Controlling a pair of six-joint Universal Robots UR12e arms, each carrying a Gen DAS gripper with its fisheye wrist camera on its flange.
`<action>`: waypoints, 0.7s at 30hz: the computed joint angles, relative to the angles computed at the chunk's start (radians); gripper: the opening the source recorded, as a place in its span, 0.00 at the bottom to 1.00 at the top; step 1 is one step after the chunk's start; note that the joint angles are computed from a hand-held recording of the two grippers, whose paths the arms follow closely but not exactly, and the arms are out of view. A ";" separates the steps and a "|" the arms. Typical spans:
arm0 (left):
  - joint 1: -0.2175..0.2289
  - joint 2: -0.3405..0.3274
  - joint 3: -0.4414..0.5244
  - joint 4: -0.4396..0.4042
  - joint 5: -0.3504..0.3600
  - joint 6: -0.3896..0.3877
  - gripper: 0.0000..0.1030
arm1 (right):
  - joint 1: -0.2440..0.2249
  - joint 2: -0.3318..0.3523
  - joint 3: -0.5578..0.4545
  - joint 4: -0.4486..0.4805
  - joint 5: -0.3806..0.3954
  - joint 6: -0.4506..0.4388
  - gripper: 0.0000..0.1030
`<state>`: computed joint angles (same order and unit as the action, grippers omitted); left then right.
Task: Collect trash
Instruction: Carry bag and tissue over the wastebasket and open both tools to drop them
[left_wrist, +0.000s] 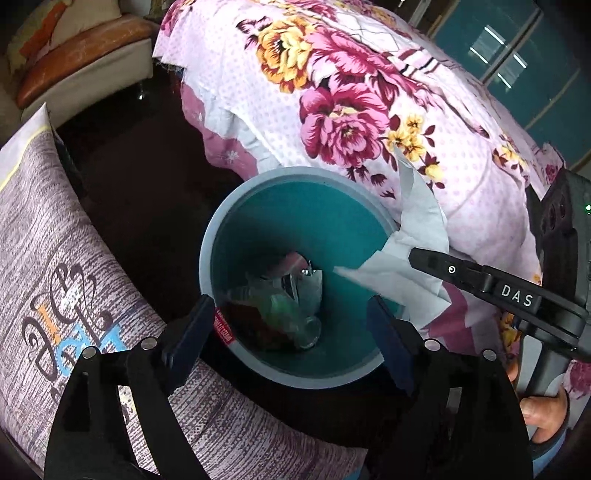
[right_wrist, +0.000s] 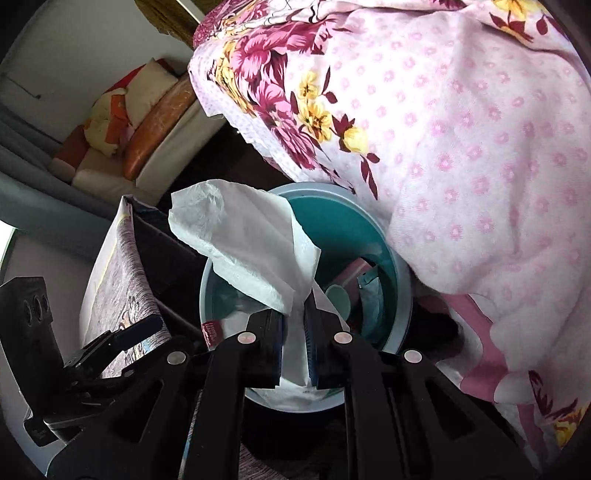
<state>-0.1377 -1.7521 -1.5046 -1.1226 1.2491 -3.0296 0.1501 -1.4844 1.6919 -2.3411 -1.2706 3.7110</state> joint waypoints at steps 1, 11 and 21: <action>0.002 0.001 -0.001 -0.004 0.001 -0.004 0.85 | 0.001 0.002 -0.001 0.002 -0.001 0.000 0.11; 0.034 0.037 -0.041 -0.022 -0.021 -0.015 0.88 | 0.022 0.027 -0.032 0.032 -0.018 -0.002 0.53; 0.058 0.069 -0.072 -0.027 -0.050 -0.014 0.89 | 0.038 0.040 -0.058 0.073 -0.021 0.016 0.69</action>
